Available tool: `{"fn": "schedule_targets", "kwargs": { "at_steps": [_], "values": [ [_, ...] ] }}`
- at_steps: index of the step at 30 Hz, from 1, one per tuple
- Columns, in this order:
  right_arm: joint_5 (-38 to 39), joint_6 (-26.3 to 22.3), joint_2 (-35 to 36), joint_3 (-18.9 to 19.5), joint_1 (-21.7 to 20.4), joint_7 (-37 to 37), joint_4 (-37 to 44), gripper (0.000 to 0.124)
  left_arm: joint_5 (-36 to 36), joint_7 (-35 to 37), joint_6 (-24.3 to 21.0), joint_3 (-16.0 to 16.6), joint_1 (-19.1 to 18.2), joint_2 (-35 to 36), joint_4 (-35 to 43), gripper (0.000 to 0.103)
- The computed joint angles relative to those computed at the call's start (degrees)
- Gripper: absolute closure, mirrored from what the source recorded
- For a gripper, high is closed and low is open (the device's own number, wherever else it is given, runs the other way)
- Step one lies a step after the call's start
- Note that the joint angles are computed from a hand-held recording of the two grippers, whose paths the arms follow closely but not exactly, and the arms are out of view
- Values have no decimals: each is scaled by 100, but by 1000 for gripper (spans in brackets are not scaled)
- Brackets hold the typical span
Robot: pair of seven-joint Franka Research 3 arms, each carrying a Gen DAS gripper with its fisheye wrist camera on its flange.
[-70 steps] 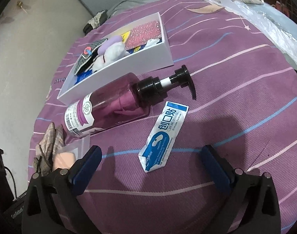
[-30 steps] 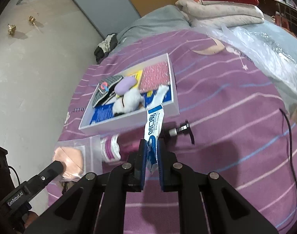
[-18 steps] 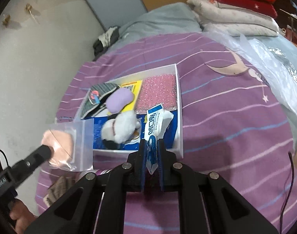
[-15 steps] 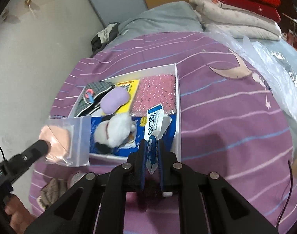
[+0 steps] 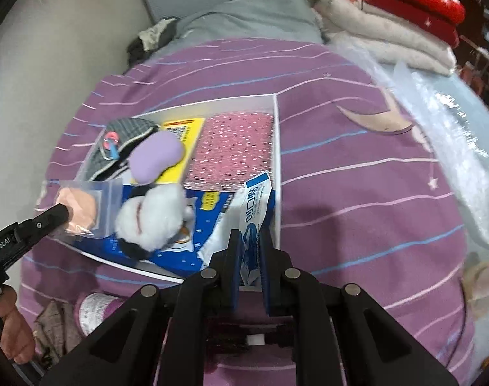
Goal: Organize soft objects
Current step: 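Carry the sachet into the box with the right gripper while the left gripper places the sponge bag, then withdraw both grippers from the box toward the plaid pouch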
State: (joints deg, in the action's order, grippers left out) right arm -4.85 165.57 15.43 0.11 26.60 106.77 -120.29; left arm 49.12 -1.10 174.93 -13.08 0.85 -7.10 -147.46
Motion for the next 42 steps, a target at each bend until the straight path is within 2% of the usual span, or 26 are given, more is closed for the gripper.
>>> {"fn": "schedule_targets", "kwargs": {
  "at_steps": [2, 4, 11, 12, 14, 16, 19, 21, 23, 28, 33, 36, 40, 42],
  "values": [
    [-188, -71, 22, -85, 94, 94, 51, 114, -412, 434, -27, 105, -163, 108, 9, 97],
    [-57, -131, 58, 37, -8, -93, 97, 112, -761, 820, 59, 181, -279, 231, 23, 97],
    [724, -296, -102, 366, -330, -643, 75, 98, -859, 1070, 67, 219, -385, 391, 135, 96],
    [755, -260, -140, 366, -324, -684, 46, 96, -830, 1035, 64, 217, -381, 372, 120, 95],
    [666, -136, -233, 290, -248, -628, -37, 82, -797, 920, -133, 179, -385, 318, 124, 92],
    [497, 85, -349, 185, -165, -442, -168, 77, -545, 614, -247, 125, -346, 252, 115, 90],
    [755, 197, -538, 337, -305, -659, -307, 77, -278, 327, -360, 65, -334, 149, 101, 84],
    [1091, 188, -622, 489, -427, -958, -347, 77, -133, 216, -500, 6, -354, 54, 102, 74],
    [1439, 207, -738, 615, -514, -1274, -453, 77, 33, 95, -610, -56, -365, -42, 93, 70],
    [1929, 214, -957, 716, -530, -1748, -669, 77, 59, -21, -665, -103, -418, -300, -41, 69],
    [2175, 139, -1116, 727, -484, -1977, -849, 77, -269, 69, -796, -180, -483, -629, -235, 69],
    [2530, 59, -1225, 778, -487, -2292, -958, 77, -887, 378, -1008, -136, -687, -897, -401, 69],
    [3482, -150, -1380, 842, -485, -3077, -1078, 77, -1787, 769, -1749, -160, -1018, -1334, -532, 69],
    [3815, -239, -1456, 828, -457, -3346, -1164, 77, -1949, 765, -2074, -274, -1067, -1531, -565, 69]
  ]
}}
